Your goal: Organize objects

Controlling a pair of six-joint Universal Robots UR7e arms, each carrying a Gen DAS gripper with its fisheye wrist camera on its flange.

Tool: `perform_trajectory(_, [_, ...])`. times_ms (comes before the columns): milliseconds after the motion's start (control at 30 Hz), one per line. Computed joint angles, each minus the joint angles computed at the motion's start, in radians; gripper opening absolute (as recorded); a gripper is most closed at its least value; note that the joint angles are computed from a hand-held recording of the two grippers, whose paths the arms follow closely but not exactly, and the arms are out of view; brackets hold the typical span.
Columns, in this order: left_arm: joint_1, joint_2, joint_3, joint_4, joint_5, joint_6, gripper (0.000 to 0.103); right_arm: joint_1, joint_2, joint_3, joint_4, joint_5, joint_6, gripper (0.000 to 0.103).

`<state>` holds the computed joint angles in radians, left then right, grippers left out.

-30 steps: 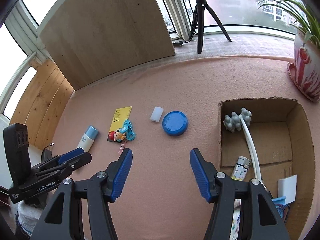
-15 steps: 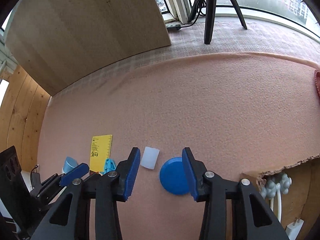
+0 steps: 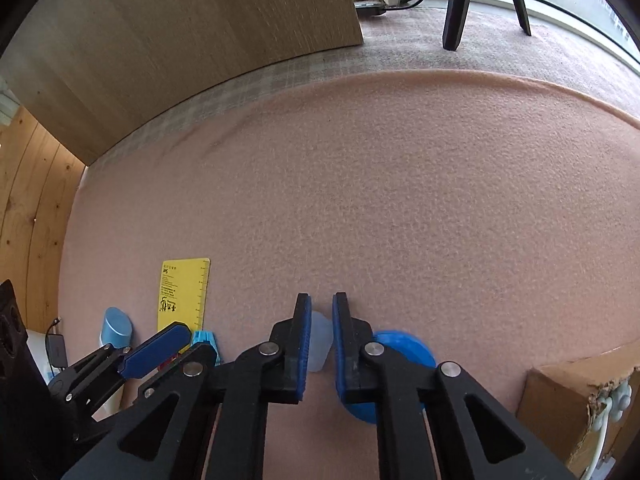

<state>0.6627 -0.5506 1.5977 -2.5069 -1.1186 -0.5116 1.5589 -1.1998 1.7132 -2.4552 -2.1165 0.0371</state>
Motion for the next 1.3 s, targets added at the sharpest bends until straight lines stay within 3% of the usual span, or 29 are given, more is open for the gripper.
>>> perform_trajectory(233, [-0.035, -0.061, 0.113, -0.027, -0.073, 0.018, 0.018, 0.005, -0.086, 0.13, -0.055, 0.042, -0.008, 0.008])
perform_trajectory(333, [-0.057, -0.091, 0.168, -0.04, -0.092, 0.011, 0.018, 0.005, -0.137, 0.173, -0.024, 0.109, 0.005, 0.006])
perform_trajectory(567, [-0.106, -0.175, 0.292, -0.089, -0.081, -0.019, 0.017, 0.022, -0.223, 0.309, -0.021, 0.112, -0.001, 0.002])
perform_trajectory(633, [-0.111, -0.205, 0.321, -0.118, -0.088, -0.021, 0.02, 0.02, -0.253, 0.347, -0.035, 0.123, 0.001, 0.002])
perform_trajectory(700, [-0.129, -0.235, 0.35, -0.122, -0.059, -0.03, 0.032, 0.014, -0.282, 0.367, -0.018, 0.156, -0.006, 0.002])
perform_trajectory(733, [-0.139, -0.248, 0.363, -0.123, -0.052, -0.03, 0.033, 0.018, -0.293, 0.373, -0.014, 0.153, -0.001, 0.003])
perform_trajectory(900, [-0.167, -0.287, 0.407, -0.12, -0.065, -0.044, 0.033, 0.043, -0.304, 0.378, -0.077, 0.119, 0.024, 0.013])
perform_trajectory(967, [-0.172, -0.281, 0.405, -0.117, -0.084, -0.03, 0.033, 0.052, -0.29, 0.365, -0.092, 0.087, 0.036, 0.038])
perform_trajectory(1167, [-0.169, -0.24, 0.391, -0.143, -0.119, -0.039, 0.032, 0.057, -0.236, 0.326, -0.114, 0.077, 0.054, 0.039])
perform_trajectory(1300, [-0.161, -0.224, 0.385, -0.145, -0.081, -0.047, 0.033, 0.059, -0.196, 0.299, -0.102, 0.055, 0.06, 0.039])
